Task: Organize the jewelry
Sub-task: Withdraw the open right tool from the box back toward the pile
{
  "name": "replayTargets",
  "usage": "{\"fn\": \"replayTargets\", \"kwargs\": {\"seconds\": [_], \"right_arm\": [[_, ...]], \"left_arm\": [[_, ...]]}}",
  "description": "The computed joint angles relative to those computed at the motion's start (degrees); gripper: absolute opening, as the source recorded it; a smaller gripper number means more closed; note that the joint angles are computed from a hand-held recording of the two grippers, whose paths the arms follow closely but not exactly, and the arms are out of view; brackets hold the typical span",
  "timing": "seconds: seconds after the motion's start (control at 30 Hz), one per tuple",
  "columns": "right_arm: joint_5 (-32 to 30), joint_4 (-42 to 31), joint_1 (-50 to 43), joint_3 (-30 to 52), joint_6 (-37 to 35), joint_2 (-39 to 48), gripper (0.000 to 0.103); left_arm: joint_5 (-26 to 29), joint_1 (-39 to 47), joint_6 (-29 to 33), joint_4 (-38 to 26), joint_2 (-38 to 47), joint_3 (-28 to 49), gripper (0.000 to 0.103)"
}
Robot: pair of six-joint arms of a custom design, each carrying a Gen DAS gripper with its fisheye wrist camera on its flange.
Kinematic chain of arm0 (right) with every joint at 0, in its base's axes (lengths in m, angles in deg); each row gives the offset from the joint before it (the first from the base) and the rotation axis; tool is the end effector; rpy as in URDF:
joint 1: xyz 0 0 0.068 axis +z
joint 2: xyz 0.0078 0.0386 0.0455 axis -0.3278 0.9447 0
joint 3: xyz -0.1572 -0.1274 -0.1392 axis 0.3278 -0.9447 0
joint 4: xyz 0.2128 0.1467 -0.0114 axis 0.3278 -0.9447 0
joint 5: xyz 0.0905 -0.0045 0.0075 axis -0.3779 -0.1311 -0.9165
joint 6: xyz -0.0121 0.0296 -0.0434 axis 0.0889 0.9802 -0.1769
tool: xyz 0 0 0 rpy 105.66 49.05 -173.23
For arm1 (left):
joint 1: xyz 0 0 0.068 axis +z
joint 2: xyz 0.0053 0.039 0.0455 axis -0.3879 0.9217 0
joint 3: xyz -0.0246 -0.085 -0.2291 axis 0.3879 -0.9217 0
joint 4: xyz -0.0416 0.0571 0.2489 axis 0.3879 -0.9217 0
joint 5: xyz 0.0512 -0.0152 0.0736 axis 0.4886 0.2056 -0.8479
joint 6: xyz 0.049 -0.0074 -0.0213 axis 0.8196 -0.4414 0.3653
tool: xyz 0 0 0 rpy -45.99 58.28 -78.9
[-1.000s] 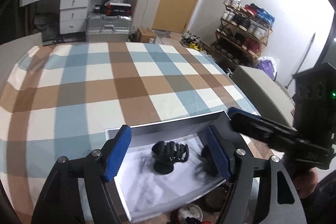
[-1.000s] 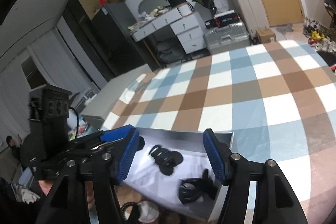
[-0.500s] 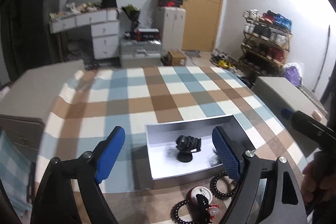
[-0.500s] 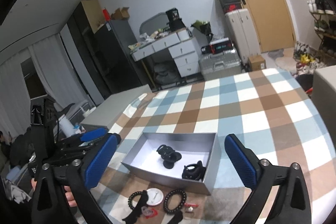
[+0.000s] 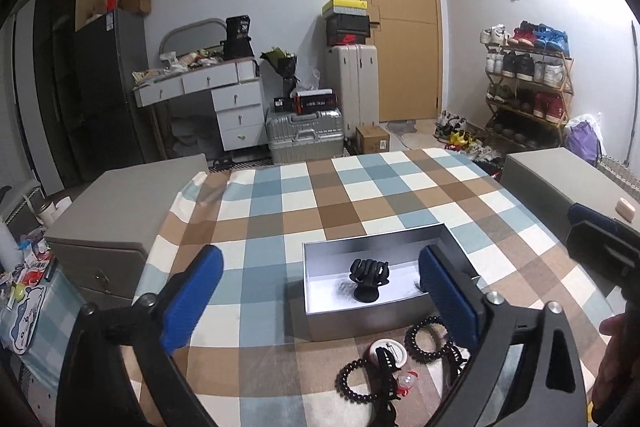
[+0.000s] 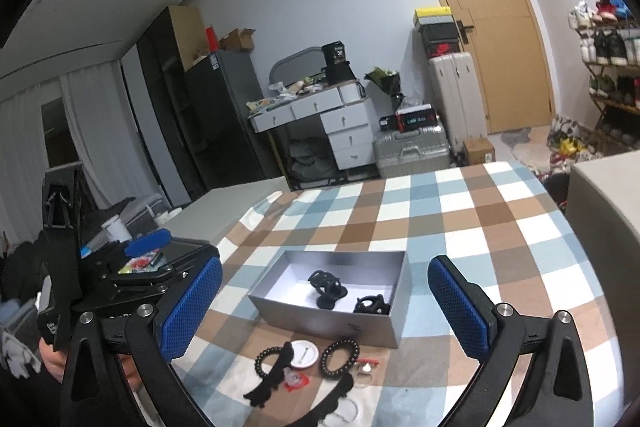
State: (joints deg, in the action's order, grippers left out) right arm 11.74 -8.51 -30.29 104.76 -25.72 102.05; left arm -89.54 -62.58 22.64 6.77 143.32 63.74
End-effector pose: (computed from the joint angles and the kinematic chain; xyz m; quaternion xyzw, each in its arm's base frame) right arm 0.2572 -0.0221 0.2820 -0.1945 0.7830 0.3013 0.5082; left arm 0.2042 -0.1382 0.3261 -0.0483 0.8581 0.0715 0.5063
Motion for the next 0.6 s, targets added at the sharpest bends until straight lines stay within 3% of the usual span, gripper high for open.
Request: {"fn": "replayTargets", "kwargs": {"seconds": [0.17,0.6], "right_arm": [[0.15,-1.51,-0.84,-3.34,-2.51,-4.33,0.103],[6.77,-6.11,-0.28,-12.18,-11.06,-9.1,0.103]], "left_arm": [[-2.99,-2.38,-3.06,-1.54,-0.62,-0.62,0.102],[-1.4,-6.1,-15.8,-3.46,-5.13,-11.11,0.102]]}}
